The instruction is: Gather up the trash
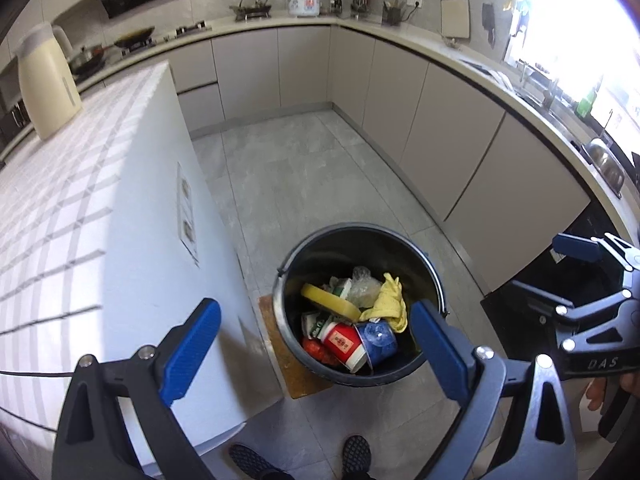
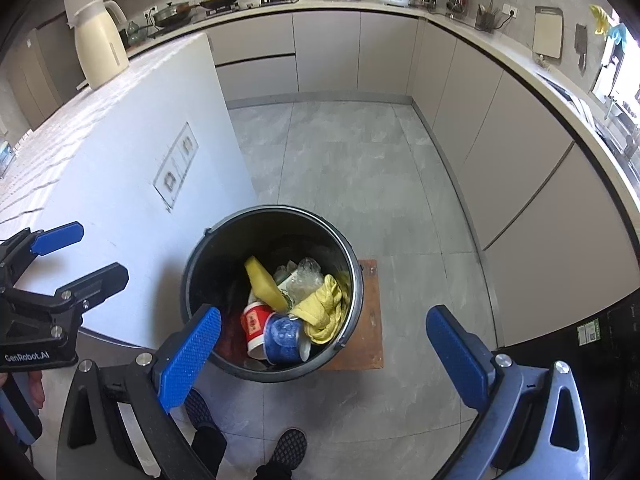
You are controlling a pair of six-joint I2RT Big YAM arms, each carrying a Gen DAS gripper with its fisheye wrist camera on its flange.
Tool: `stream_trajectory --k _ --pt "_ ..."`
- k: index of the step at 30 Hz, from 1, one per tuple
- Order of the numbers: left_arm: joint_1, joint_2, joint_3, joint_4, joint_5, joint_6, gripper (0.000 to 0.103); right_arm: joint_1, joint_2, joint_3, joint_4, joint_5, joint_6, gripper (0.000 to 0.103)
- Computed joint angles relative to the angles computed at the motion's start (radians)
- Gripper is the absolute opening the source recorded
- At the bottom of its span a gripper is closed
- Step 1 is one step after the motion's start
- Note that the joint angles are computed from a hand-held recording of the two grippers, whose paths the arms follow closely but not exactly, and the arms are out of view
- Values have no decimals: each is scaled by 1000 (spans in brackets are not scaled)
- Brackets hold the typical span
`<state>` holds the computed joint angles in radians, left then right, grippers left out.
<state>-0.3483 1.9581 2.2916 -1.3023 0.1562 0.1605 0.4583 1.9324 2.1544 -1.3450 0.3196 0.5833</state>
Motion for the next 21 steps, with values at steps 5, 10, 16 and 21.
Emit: stream_trajectory --k 5,10,16,21 --pt "12 -26 39 -35 5 7 97 40 -5 80 -76 39 20 103" --pt "34 -58 68 -51 -4 6 97 81 -13 149 -140 77 43 103" --pt "60 -120 48 -25 8 0 97 145 -9 262 -218 143 80 103" --pt "69 -185 -9 14 -3 13 98 194 48 441 -326 205 109 103"
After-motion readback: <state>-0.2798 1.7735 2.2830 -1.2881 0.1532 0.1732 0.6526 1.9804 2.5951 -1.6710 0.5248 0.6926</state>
